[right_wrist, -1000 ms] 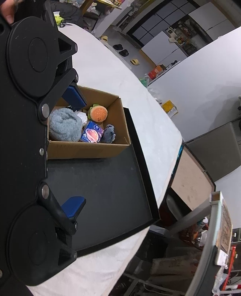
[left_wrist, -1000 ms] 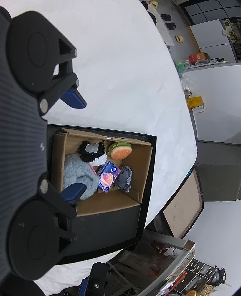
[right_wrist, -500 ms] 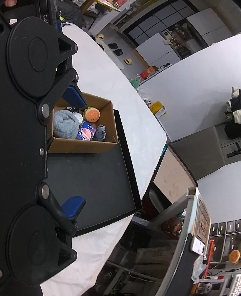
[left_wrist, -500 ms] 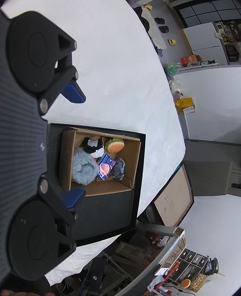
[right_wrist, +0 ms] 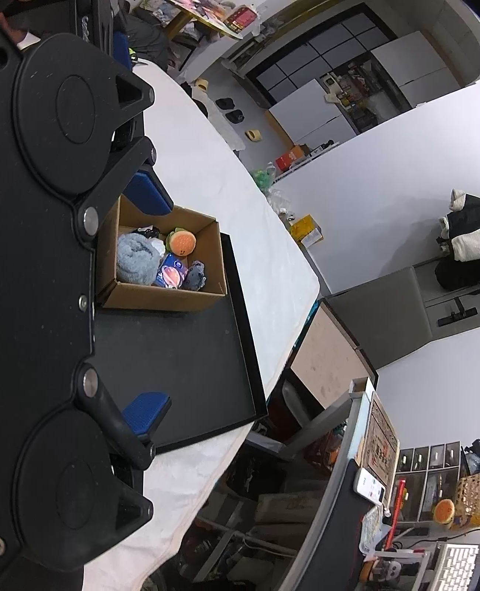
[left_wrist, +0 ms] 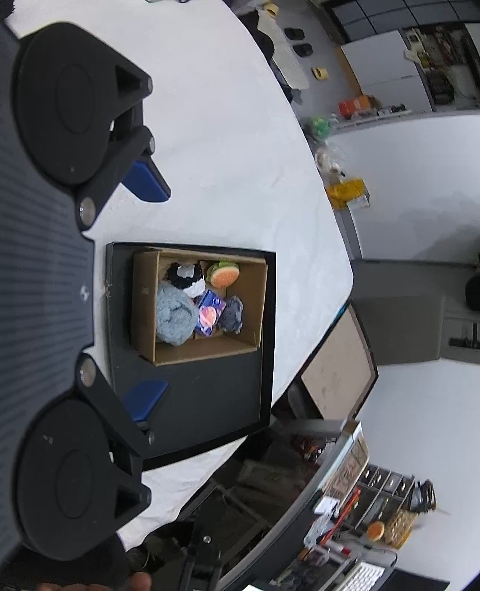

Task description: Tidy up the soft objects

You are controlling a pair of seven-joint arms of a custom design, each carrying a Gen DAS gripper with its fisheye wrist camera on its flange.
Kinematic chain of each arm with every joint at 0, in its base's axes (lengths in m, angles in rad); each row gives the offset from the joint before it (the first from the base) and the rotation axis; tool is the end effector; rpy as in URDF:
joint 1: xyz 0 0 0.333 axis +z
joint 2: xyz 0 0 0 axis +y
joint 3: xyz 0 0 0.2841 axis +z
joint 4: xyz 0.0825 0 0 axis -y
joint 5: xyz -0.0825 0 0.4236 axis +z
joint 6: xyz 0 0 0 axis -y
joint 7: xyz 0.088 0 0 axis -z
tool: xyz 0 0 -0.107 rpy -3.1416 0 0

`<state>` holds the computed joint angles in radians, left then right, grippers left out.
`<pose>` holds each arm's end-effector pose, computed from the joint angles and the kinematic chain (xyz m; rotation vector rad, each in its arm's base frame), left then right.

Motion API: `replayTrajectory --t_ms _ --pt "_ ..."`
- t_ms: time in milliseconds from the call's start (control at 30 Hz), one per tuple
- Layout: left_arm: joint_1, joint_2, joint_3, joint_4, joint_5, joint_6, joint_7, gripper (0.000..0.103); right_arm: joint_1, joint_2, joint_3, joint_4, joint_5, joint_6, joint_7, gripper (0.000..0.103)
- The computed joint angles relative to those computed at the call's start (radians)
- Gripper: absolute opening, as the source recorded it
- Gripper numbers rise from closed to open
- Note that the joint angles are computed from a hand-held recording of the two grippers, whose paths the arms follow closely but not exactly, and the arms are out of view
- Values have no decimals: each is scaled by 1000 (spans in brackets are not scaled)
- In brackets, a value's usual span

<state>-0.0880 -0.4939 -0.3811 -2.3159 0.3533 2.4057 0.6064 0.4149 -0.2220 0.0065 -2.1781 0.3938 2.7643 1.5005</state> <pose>0.4479 -0.2418 0.5383 -2.0401 1.5234 -0.6458 0.5344 0.2219 0.5323 -1.7814 1.4766 -0.2752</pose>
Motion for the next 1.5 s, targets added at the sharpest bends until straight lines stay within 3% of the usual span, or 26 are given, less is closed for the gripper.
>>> replayTrajectory --t_ms 700,1033,1500 --pt "-22 -180 -65 -43 0 -70 -39 103 -9 -188 1 -135 -219 -15 129 103" --pt "-40 -214 -92 -54 -11 -83 -55 103 43 -265 -40 -198 -213 5 73 103" --pt "-58 -275 -107 -86 -29 -106 -69 103 58 -348 -52 -269 -241 37 94 103"
